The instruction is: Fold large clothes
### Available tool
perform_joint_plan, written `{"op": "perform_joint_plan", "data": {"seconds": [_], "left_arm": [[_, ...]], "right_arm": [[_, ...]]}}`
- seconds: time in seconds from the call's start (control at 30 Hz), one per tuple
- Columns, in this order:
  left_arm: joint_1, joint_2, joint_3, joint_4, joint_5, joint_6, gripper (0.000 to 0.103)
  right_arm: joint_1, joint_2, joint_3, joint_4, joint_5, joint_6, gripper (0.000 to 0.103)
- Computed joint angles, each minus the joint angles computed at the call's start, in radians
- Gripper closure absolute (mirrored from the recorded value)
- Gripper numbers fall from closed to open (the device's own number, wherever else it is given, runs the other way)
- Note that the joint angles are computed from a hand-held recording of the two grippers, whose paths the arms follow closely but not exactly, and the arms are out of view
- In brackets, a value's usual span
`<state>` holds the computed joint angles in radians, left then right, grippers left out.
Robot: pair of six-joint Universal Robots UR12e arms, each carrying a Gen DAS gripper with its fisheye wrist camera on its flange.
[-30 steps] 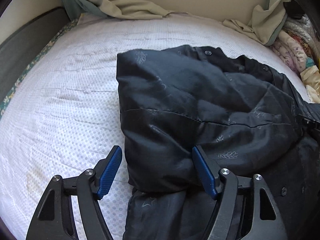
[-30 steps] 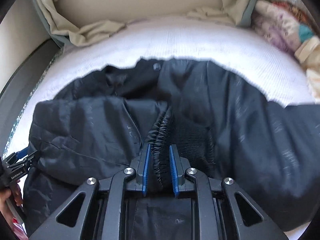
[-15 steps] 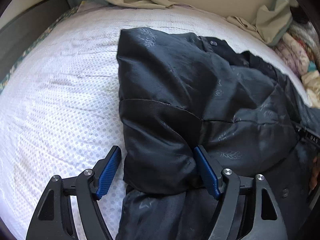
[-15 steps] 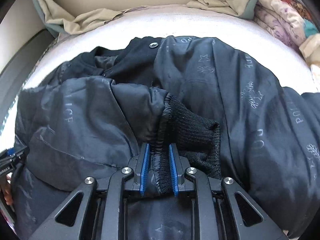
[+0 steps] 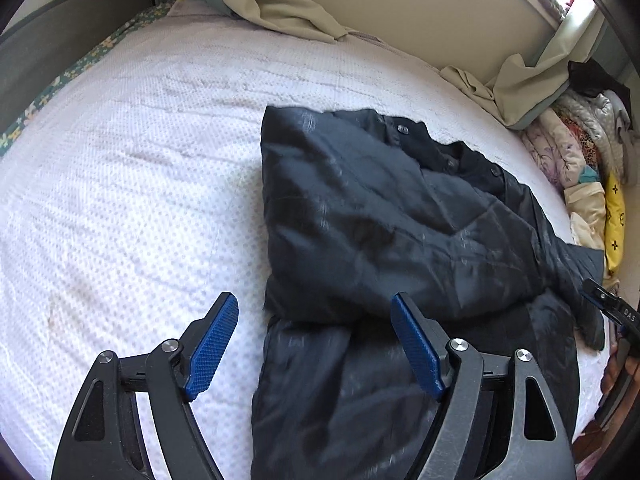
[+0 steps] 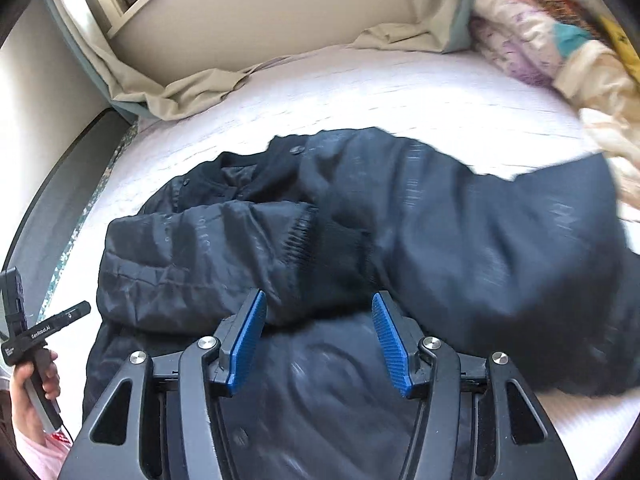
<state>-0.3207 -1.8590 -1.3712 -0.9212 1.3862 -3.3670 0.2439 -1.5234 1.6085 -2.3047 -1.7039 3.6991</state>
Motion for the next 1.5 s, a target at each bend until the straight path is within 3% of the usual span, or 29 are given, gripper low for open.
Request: {"op": "perform_joint_plan", "data": {"seconds": [0.17, 0.33, 0.5, 0.63, 0.73, 0.93, 1.0, 1.07, 1.13, 1.17, 1.3, 1.5], "left_arm": [[-0.005, 0.019, -0.020, -0.037, -0.005, 0.031, 0.021], [0.014, 0.059, -0.061, -0.058, -0.117, 0.009, 0.021], [0.018, 0.115, -0.118, -0.109, -0.125, 0.032, 0.021], [0.033, 0.156, -0.180, -0.160, -0.193, 0.036, 0.021], [0.037, 0.171, -0.215, -0.190, -0.217, 0.034, 0.021], [0.047, 0.190, -0.260, -0.173, -0.260, 0.045, 0.024], [0.048, 0.192, -0.266, -0.170, -0.260, 0.042, 0.038], [0.047, 0.191, -0.265, -0.181, -0.263, 0.055, 0.066], [0.050, 0.192, -0.267, -0.181, -0.288, 0.068, 0.079], [0.049, 0.193, -0.267, -0.181, -0.292, 0.076, 0.083], [0.040, 0.198, -0.262, -0.179, -0.268, 0.107, 0.088], [0.062, 0.216, -0.272, -0.182, -0.286, 0.106, 0.089]], "right_arm": [[-0.007, -0.098, 0.062, 0.032, -0.005, 0.110, 0.046], [0.015, -0.166, 0.102, 0.114, -0.028, 0.134, 0.046], [0.019, -0.240, 0.196, 0.131, -0.012, 0.214, 0.046], [-0.003, -0.271, 0.254, 0.134, 0.065, 0.262, 0.042], [-0.013, -0.278, 0.270, 0.154, 0.119, 0.247, 0.039], [-0.046, -0.289, 0.320, 0.094, 0.274, 0.262, 0.040], [-0.039, -0.281, 0.316, 0.099, 0.279, 0.250, 0.050], [-0.029, -0.271, 0.304, 0.116, 0.265, 0.237, 0.058], [-0.027, -0.266, 0.301, 0.119, 0.273, 0.225, 0.075], [-0.028, -0.265, 0.303, 0.113, 0.288, 0.219, 0.078], [-0.018, -0.255, 0.291, 0.128, 0.281, 0.204, 0.086], [-0.004, -0.244, 0.282, 0.138, 0.297, 0.194, 0.088]]}}
